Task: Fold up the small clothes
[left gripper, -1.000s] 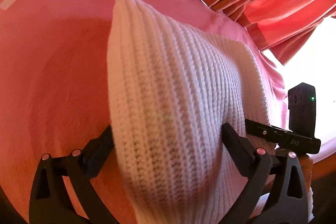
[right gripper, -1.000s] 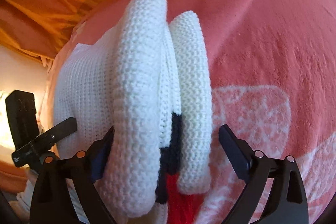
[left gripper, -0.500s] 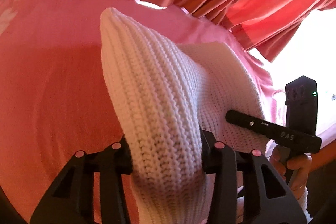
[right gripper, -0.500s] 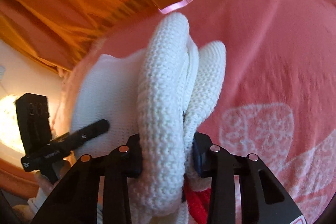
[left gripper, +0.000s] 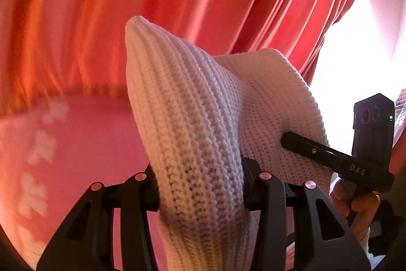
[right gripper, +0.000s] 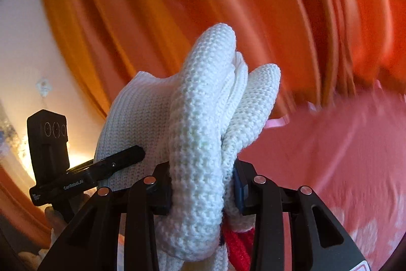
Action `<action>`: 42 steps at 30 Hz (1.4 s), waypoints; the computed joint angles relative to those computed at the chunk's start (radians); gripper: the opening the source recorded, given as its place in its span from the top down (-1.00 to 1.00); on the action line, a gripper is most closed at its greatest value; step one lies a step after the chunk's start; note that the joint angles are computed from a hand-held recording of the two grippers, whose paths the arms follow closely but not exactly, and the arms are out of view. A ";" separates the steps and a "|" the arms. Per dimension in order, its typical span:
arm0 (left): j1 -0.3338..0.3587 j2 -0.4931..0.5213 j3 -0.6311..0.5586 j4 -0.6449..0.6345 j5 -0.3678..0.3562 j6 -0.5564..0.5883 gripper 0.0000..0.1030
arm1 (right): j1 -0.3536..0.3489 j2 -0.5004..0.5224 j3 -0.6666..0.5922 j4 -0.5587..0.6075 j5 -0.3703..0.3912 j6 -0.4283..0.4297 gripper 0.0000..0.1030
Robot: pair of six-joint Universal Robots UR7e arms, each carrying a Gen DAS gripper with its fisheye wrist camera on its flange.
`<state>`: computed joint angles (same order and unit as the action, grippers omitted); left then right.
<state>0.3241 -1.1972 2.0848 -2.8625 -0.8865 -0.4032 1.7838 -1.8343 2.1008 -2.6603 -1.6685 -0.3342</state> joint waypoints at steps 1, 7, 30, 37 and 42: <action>-0.010 -0.019 -0.004 0.001 0.024 0.018 0.17 | 0.028 0.019 -0.017 -0.011 -0.001 -0.001 0.32; -0.011 -0.099 0.001 -0.003 0.121 0.096 0.13 | 0.086 0.158 -0.088 -0.058 0.046 0.015 0.31; 0.255 0.032 0.135 0.165 0.309 -0.089 -0.24 | -0.017 0.572 -0.053 -0.081 -0.259 -0.132 1.00; 0.270 0.025 0.150 0.240 0.309 -0.140 -0.24 | 0.000 0.536 -0.033 -0.107 -0.258 -0.073 1.00; 0.270 0.046 0.142 0.227 0.329 -0.141 -0.24 | -0.013 0.614 -0.040 -0.089 -0.354 -0.053 1.00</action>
